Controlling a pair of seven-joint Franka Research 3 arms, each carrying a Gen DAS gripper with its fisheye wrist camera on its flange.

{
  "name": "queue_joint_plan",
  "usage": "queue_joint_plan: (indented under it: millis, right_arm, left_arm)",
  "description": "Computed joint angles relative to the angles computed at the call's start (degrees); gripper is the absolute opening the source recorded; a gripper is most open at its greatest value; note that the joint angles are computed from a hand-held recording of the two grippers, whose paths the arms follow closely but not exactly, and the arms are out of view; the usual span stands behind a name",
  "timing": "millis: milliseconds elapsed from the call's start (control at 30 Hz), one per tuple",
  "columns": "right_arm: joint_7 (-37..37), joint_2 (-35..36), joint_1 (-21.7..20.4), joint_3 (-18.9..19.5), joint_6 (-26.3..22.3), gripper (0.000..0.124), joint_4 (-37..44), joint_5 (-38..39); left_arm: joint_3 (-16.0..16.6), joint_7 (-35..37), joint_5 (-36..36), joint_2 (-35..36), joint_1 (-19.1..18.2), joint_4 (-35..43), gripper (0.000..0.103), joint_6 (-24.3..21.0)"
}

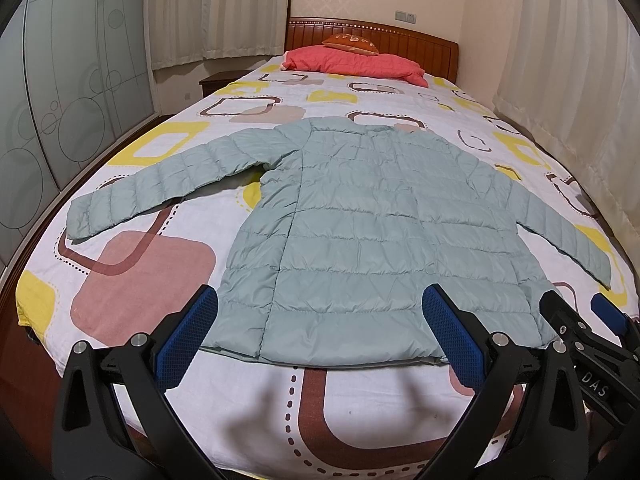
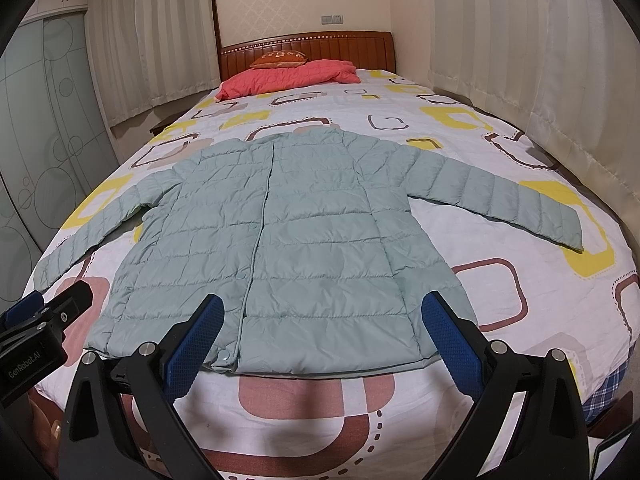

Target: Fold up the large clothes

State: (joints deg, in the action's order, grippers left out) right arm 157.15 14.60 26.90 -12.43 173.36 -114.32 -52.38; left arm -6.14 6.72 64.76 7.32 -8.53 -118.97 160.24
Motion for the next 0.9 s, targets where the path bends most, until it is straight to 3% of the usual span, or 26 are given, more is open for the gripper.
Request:
queue_joint_plan:
  millis: [900]
  right_arm:
    - [1.0,-0.7,-0.2,0.7,-0.6,0.098,0.0,-1.3]
  left_arm:
    - [0.3,0.6,-0.3,-0.1,0.3,0.2,0.101,0.8]
